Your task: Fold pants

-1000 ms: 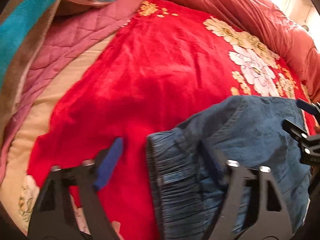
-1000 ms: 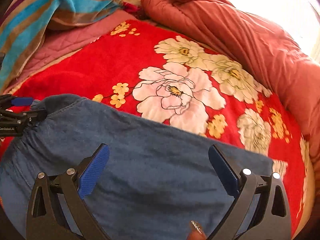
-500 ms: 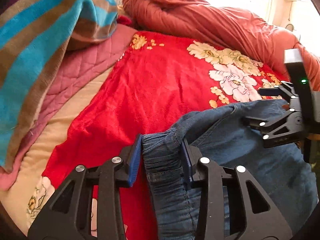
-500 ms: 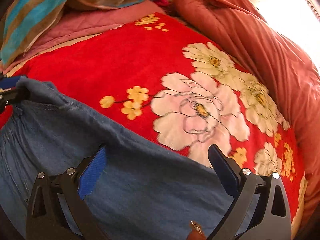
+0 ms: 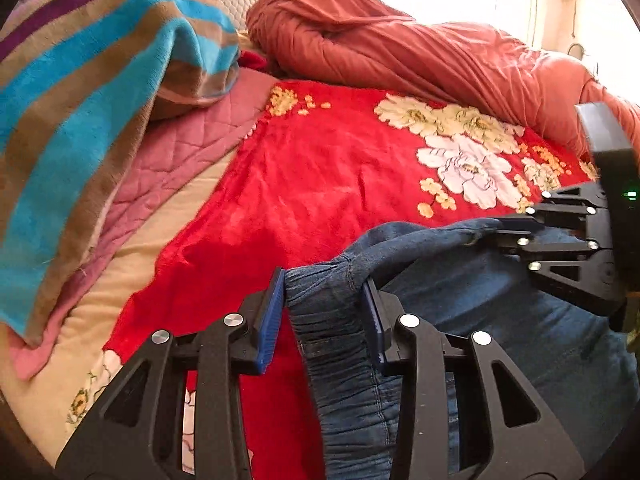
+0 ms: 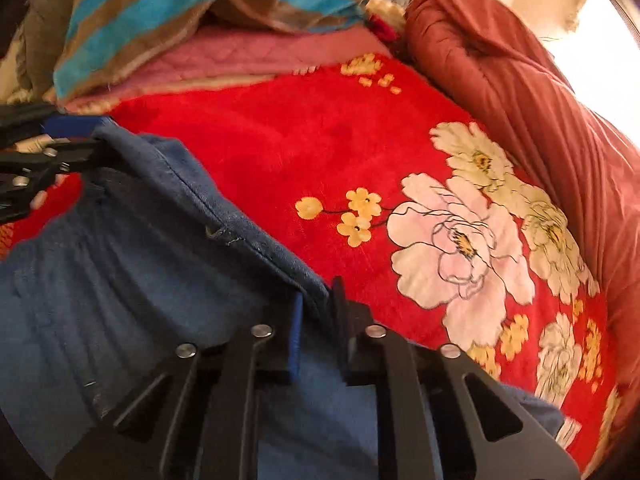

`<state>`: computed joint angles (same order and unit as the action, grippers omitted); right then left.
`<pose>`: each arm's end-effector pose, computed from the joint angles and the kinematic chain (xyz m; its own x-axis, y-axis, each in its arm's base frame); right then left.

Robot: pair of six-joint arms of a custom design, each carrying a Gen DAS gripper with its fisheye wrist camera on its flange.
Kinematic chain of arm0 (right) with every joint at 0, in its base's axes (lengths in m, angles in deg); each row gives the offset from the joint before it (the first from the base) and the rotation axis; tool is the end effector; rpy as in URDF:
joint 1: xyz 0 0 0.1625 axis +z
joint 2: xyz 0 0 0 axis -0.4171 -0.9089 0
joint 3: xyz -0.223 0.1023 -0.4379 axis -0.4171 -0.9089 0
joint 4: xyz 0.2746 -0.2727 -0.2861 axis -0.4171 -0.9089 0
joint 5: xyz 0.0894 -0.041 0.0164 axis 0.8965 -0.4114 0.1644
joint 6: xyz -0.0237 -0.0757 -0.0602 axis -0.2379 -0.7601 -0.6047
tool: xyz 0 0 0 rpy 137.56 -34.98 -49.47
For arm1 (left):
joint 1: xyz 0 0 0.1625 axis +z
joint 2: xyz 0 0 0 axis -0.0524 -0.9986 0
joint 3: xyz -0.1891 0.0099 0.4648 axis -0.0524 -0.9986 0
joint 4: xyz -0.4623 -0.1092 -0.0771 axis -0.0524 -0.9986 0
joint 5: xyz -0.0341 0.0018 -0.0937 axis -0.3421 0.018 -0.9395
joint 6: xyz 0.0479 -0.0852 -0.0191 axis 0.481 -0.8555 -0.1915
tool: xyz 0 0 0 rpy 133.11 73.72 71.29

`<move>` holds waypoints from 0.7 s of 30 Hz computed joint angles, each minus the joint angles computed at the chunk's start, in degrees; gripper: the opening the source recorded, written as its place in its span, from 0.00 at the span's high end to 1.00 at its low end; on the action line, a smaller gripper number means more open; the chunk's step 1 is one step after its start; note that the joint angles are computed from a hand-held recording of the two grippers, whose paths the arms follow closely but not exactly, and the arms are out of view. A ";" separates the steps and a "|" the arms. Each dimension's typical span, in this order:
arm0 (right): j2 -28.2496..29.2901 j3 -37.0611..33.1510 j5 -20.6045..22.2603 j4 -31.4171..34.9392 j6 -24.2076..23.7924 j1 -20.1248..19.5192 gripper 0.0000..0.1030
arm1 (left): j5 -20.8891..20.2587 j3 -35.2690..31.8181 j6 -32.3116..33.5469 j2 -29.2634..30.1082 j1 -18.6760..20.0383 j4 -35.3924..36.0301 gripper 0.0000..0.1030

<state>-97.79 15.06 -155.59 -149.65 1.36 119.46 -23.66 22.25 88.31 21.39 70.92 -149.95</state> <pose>0.1513 -0.7614 0.0717 -0.4773 -0.4537 0.7526 -0.7751 0.6208 -0.1173 -0.1101 -0.7677 0.1471 -0.6643 0.3620 -0.6540 0.6813 0.6532 -0.3304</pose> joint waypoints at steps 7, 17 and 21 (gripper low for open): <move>-5.80 10.46 6.85 -7.03 6.76 0.05 0.92 | -1.44 3.81 2.48 -1.83 -0.72 -4.37 0.73; -11.51 23.22 13.45 -14.80 10.92 0.70 0.92 | -5.62 12.70 1.81 -7.80 -1.64 -9.17 0.73; -12.47 27.86 14.09 -17.42 9.93 1.93 0.92 | -6.20 14.88 1.15 -10.30 -1.75 -6.81 0.73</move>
